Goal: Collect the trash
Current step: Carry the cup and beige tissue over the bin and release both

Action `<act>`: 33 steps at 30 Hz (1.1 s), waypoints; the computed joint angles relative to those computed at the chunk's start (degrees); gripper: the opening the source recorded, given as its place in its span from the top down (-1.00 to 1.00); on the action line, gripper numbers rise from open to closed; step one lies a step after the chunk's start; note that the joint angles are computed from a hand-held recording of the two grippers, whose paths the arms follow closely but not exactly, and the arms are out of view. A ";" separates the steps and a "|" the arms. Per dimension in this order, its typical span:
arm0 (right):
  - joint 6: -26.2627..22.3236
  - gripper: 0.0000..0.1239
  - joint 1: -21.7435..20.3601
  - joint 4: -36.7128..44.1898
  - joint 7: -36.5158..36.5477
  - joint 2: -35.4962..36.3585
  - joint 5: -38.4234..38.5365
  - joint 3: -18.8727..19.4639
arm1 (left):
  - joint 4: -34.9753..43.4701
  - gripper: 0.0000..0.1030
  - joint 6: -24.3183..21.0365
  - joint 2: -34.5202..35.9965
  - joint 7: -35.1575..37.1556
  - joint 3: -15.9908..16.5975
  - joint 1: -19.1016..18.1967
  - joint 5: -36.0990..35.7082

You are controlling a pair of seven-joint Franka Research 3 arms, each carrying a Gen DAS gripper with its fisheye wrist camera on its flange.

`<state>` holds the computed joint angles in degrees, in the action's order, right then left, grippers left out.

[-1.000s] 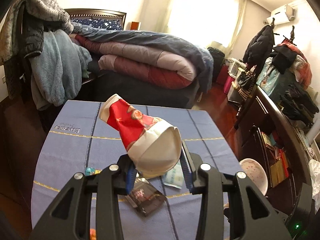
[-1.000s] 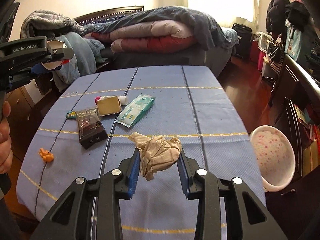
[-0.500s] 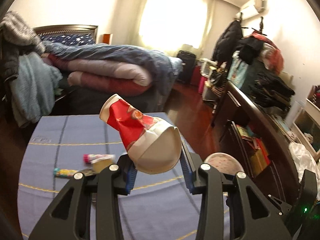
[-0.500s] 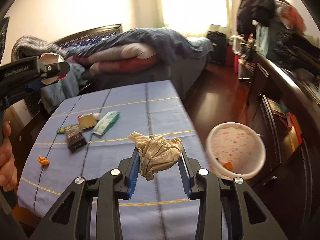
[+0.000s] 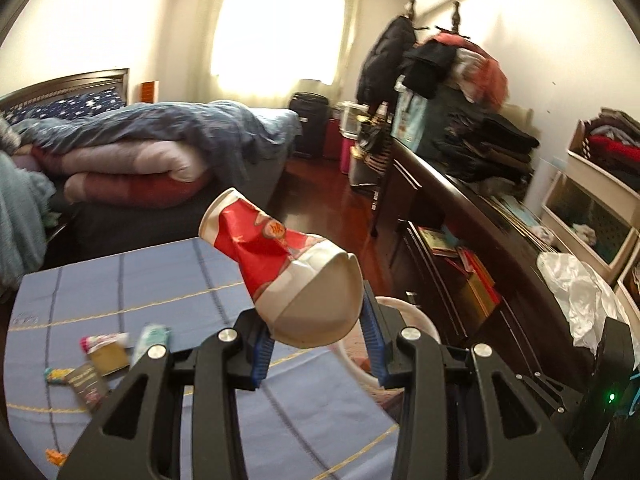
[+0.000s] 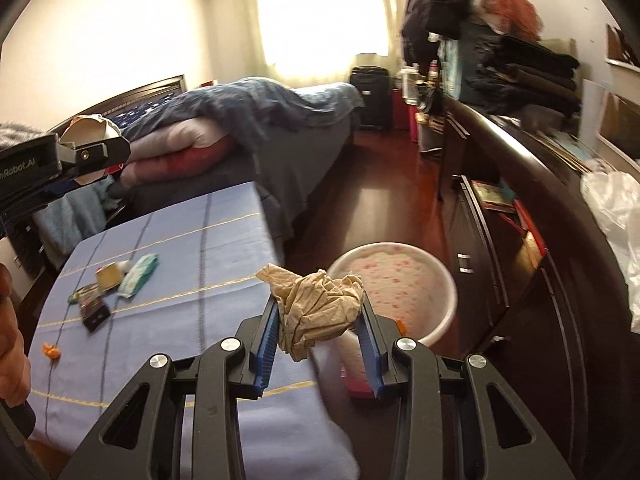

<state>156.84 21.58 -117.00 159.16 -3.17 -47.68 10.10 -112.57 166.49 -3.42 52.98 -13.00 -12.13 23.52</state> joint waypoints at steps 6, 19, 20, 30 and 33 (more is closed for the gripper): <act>0.02 0.41 -2.27 -1.90 3.14 -1.21 -1.90 -0.93 | 7.53 0.24 -1.59 7.01 1.85 -0.94 -2.28 1.29; 0.43 0.42 -4.98 -1.08 5.76 2.18 -2.98 -3.38 | 22.77 0.24 -5.18 22.00 10.44 -1.07 -6.99 -2.55; 0.54 0.42 -4.94 -0.71 5.80 2.83 -2.99 -3.75 | 24.09 0.24 -5.33 23.39 11.52 -1.28 -7.07 -3.21; 3.20 0.45 -2.64 3.97 0.71 11.37 3.68 -8.87 | 40.00 0.24 -11.63 37.31 17.82 -0.37 -10.18 -6.29; 4.16 0.45 -1.31 5.60 -1.02 13.70 5.24 -10.58 | 44.20 0.24 -13.91 40.73 20.31 -1.18 -10.02 -8.49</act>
